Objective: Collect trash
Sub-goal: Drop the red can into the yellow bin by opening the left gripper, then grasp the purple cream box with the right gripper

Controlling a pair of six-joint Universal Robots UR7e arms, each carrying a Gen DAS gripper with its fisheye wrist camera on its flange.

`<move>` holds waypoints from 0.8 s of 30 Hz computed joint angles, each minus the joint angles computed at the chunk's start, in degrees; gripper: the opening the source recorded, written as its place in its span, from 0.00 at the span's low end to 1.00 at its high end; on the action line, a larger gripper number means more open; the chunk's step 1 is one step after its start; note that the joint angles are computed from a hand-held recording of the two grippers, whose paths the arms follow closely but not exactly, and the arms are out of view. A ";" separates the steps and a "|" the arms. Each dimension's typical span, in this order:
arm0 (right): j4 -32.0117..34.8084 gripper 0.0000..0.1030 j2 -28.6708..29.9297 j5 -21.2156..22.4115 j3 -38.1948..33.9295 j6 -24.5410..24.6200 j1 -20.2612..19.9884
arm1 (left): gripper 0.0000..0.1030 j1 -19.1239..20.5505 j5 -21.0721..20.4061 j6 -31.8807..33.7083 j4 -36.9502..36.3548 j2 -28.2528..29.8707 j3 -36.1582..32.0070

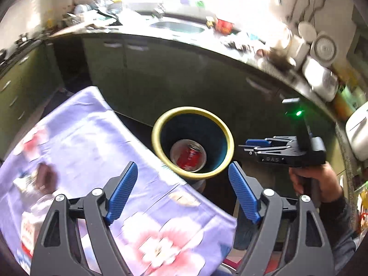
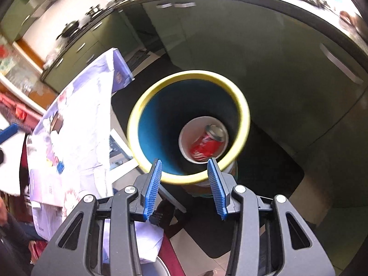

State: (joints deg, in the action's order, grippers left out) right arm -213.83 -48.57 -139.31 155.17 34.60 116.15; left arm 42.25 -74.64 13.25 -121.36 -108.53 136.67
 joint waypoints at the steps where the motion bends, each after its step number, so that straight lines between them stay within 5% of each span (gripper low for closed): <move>1: 2.42 0.44 -0.09 -0.04 -1.14 0.26 1.12 | 0.80 0.97 0.26 0.82 0.82 -1.70 -1.17; 6: 12.95 0.48 1.36 2.01 -8.01 0.26 7.12 | 0.82 6.18 3.18 4.31 4.51 -8.39 -5.95; 10: 15.69 0.56 5.09 9.97 -15.05 -4.10 9.32 | 0.82 12.64 5.80 7.49 6.30 -11.40 -10.28; 16: 23.28 0.72 10.34 19.33 -26.15 -7.09 10.03 | 0.85 22.16 7.93 13.49 3.72 -14.17 -13.72; 24: 32.83 0.74 16.45 24.44 -36.90 -4.90 8.30 | 0.85 33.66 5.99 19.34 0.50 -14.37 -15.13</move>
